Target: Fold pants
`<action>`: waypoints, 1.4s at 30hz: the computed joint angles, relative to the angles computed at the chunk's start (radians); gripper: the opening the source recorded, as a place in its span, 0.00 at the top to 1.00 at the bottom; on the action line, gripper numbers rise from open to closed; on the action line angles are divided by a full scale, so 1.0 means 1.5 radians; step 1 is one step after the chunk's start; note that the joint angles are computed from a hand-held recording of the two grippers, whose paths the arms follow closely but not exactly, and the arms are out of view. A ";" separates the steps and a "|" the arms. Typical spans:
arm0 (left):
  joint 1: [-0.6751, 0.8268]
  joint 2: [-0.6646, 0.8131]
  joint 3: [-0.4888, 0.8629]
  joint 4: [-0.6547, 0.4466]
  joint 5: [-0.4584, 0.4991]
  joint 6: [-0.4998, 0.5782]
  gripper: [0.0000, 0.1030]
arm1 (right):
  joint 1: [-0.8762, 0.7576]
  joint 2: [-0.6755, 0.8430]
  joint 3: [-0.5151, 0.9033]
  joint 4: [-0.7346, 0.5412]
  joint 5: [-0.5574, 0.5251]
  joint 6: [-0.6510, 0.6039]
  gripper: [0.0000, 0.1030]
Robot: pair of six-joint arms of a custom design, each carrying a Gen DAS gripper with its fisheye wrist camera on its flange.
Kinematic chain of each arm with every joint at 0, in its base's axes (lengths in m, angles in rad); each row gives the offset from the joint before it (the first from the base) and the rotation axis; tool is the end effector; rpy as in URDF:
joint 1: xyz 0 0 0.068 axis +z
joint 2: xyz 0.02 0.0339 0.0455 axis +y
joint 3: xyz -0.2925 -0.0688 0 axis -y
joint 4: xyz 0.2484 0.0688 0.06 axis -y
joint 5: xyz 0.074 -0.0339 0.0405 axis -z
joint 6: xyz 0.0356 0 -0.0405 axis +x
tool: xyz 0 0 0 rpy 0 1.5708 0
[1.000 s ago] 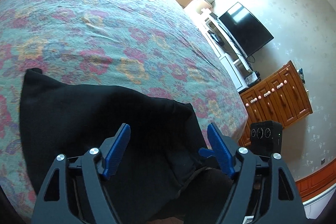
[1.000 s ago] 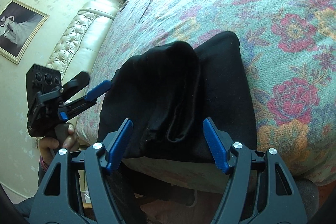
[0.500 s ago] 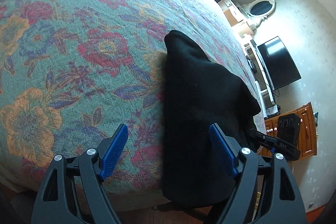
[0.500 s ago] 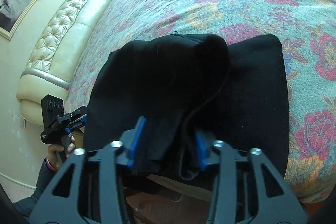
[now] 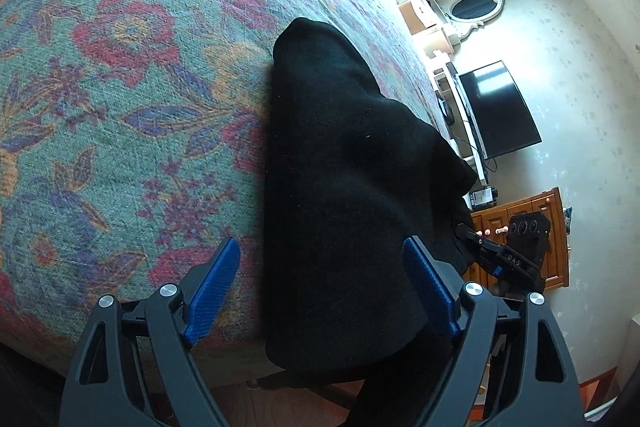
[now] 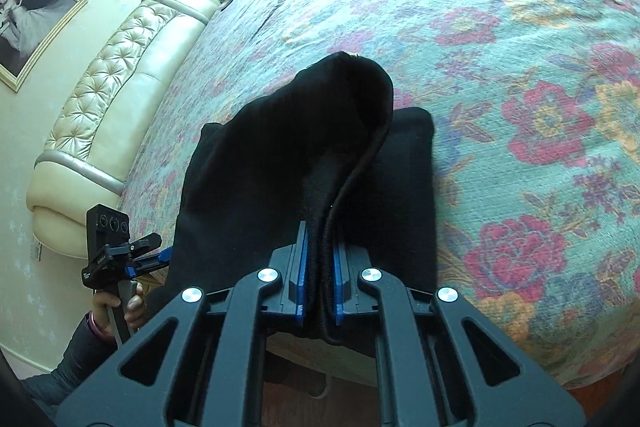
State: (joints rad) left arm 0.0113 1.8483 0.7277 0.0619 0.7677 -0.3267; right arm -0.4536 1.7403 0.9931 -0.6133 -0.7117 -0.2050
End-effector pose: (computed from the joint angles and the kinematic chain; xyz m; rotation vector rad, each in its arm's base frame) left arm 0.3113 -0.0212 0.1104 -0.1626 2.5506 -1.1183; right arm 0.2919 -0.1164 0.1783 0.2210 2.5912 0.8252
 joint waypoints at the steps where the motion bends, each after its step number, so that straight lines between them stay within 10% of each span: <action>1: -0.008 0.006 0.005 0.001 -0.003 -0.004 0.20 | -0.010 0.005 -0.002 0.001 -0.002 -0.001 0.91; 13: -0.055 0.001 -0.011 0.035 -0.055 -0.009 0.20 | -0.053 0.060 -0.008 0.007 -0.052 -0.015 0.85; 17: -0.046 -0.013 -0.016 0.022 -0.032 -0.009 0.20 | -0.113 0.025 -0.012 -0.005 -0.078 0.000 0.24; 32: -0.070 -0.011 -0.065 0.073 -0.047 0.003 0.18 | -0.099 0.114 -0.052 -0.032 -0.132 -0.013 0.22; 37: -0.085 -0.019 -0.077 0.092 -0.066 -0.003 0.18 | -0.100 0.098 -0.059 -0.030 -0.098 -0.035 0.56; 42: -0.117 -0.043 -0.085 0.086 -0.133 0.027 0.41 | -0.124 0.122 -0.056 -0.039 -0.109 -0.072 0.65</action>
State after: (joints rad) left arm -0.1648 1.7843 0.6006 0.1915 0.5686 -0.2860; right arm -0.6399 1.9237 0.9098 -0.6718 -0.8755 -0.3126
